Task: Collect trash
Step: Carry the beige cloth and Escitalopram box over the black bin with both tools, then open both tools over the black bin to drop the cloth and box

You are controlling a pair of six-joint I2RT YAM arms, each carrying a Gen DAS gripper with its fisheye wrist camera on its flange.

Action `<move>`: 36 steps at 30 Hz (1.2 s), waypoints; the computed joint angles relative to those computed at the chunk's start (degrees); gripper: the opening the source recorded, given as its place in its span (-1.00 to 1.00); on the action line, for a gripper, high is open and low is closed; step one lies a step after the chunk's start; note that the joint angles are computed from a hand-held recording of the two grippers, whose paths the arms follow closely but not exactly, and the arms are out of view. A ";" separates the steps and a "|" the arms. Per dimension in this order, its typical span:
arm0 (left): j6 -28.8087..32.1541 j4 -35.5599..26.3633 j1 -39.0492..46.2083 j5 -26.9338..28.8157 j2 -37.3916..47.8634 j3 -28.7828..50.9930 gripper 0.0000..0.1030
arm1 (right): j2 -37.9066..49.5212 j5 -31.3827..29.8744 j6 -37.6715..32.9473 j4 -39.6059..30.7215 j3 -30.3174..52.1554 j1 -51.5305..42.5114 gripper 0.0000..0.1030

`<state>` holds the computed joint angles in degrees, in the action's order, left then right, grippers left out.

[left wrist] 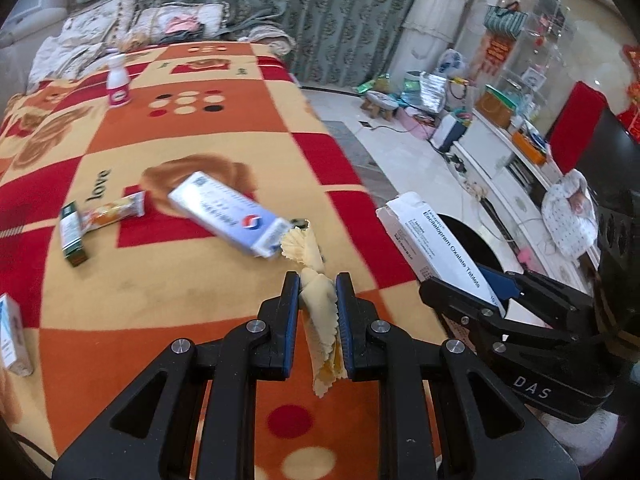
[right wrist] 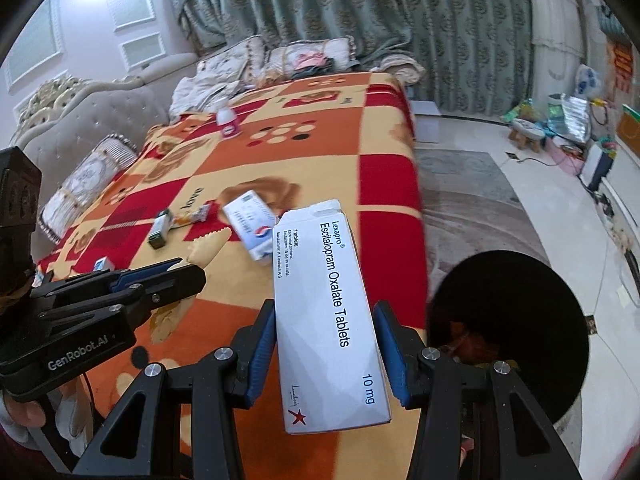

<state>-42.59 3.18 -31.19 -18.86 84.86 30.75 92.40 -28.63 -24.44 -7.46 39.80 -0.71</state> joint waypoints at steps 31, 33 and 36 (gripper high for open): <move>5.89 5.03 0.54 15.65 27.86 27.84 -0.60 | 18.02 1.48 -1.70 -1.65 17.21 -17.38 -0.06; 6.16 5.54 0.55 17.12 28.43 28.34 -0.17 | 18.93 2.32 -0.85 -1.16 18.16 -17.86 0.04; 5.52 6.52 0.23 16.70 28.03 27.30 -0.02 | 20.18 2.71 0.16 -1.58 19.35 -18.76 0.19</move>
